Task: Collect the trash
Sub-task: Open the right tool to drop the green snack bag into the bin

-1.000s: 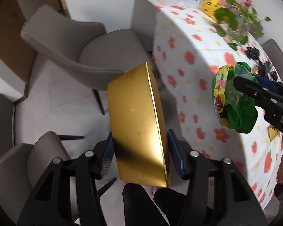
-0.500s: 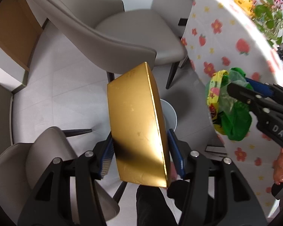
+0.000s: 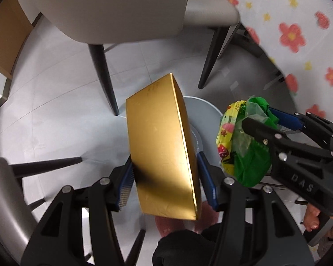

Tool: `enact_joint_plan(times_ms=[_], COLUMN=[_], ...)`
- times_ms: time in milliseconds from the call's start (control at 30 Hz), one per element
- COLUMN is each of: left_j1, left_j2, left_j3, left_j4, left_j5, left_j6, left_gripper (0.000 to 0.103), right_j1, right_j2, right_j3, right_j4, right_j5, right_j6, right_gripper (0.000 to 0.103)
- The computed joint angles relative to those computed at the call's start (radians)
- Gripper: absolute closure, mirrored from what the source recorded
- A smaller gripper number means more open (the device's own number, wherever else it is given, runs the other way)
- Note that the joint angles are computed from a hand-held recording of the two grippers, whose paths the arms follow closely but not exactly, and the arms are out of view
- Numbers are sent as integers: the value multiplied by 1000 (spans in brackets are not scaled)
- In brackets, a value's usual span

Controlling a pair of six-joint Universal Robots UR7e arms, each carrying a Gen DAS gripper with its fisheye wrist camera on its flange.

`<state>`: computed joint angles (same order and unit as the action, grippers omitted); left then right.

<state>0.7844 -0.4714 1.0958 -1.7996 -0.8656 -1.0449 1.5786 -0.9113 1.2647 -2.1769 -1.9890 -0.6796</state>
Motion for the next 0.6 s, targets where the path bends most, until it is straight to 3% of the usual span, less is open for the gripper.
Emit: enact_joint_plan(times_ms=[67,300,600], left_j1=[13,37,35], left_j2=[14,35,37], left_j3=[16,44,33], left_j4=[-41,-100,-79], left_j5=[2,-22,-8], left_j6=[20,53,50], left_gripper=[48,37,35], right_j1=[-19,-40,-48], right_j2=[9,28,34], right_j3=[18,24,7], right_j4=[-47,-84,-44], right_j5=[9,20,42], right_j6=[-19,-36,-47], right_gripper=[44,42,33])
